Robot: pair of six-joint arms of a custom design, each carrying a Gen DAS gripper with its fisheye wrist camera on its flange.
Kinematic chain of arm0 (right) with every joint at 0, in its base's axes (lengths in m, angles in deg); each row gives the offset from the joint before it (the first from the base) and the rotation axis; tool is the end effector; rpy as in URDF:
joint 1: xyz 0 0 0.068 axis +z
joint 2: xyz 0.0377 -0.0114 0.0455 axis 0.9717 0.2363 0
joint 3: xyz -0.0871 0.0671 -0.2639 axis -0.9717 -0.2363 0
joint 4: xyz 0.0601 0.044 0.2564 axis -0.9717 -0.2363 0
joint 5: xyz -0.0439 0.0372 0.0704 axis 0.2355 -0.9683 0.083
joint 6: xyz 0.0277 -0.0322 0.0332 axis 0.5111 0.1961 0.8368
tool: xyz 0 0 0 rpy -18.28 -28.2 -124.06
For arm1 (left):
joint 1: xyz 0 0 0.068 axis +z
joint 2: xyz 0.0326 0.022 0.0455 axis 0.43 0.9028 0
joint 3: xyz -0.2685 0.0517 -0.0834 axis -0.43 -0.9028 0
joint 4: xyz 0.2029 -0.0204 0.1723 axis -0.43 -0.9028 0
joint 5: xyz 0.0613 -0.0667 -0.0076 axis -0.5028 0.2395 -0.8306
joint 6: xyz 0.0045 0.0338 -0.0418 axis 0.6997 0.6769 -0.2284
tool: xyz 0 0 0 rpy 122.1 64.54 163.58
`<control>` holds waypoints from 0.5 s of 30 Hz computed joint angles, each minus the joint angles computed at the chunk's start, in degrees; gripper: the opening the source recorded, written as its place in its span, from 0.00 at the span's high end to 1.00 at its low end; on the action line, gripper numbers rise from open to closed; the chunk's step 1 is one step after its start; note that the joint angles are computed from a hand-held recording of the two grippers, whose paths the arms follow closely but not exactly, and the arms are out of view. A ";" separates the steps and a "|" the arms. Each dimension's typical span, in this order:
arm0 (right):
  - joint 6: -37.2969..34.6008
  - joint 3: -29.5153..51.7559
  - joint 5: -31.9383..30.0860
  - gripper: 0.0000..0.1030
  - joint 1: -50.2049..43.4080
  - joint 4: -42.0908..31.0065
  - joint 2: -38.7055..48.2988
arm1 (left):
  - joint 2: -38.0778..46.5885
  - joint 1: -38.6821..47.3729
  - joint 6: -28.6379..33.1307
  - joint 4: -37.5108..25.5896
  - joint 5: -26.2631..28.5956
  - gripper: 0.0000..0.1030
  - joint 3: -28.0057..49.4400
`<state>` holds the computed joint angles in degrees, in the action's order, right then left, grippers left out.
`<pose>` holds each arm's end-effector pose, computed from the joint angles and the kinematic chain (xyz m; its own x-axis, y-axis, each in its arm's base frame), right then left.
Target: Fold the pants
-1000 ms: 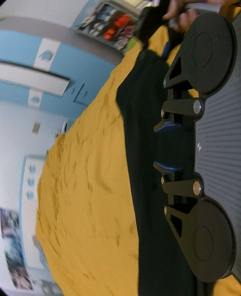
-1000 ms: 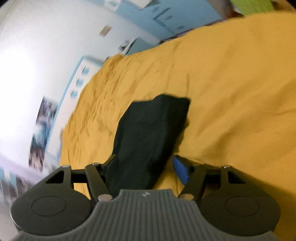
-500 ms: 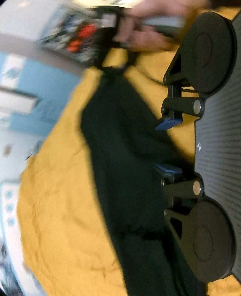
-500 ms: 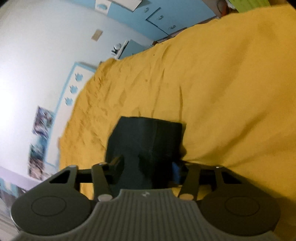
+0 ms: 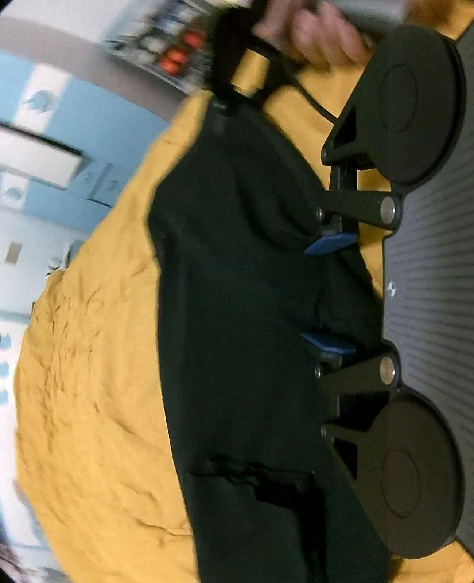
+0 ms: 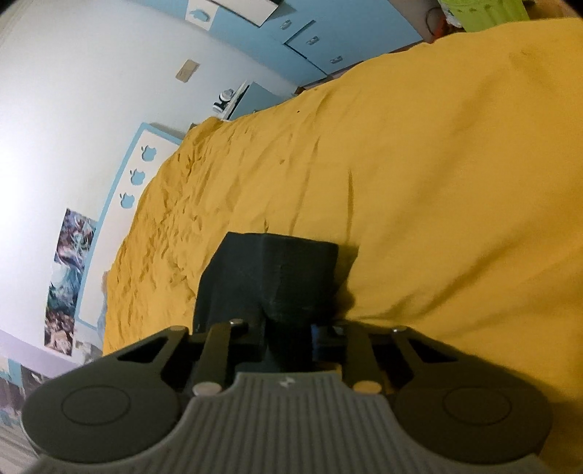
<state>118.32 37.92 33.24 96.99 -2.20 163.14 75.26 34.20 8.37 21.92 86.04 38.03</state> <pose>0.3218 0.1211 0.2073 -0.5154 0.7921 -0.3270 0.3321 0.5364 0.7759 0.1988 0.0182 0.2880 -0.7492 -0.1334 -0.6488 0.0668 0.9593 -0.2745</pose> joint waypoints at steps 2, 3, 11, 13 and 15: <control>1.97 -0.95 0.29 0.90 -0.07 1.86 -0.28 | -0.30 6.28 0.21 -1.63 6.31 0.49 1.52; 2.78 -1.37 0.71 0.90 0.13 2.49 -0.75 | -1.10 10.41 1.05 -2.63 9.67 0.49 2.14; -10.09 3.81 11.64 0.91 7.02 2.85 -2.29 | 5.35 38.11 10.55 -13.87 26.52 0.48 10.82; -15.34 5.99 14.86 0.91 9.73 2.50 -2.16 | 7.63 42.04 13.02 -15.29 27.76 0.48 12.46; -20.96 8.96 17.88 0.91 12.65 1.92 -1.33 | 9.39 45.19 14.65 -16.56 28.67 0.48 13.75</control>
<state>97.35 46.88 51.12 109.64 -0.28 161.81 84.64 79.40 23.02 5.36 114.70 51.78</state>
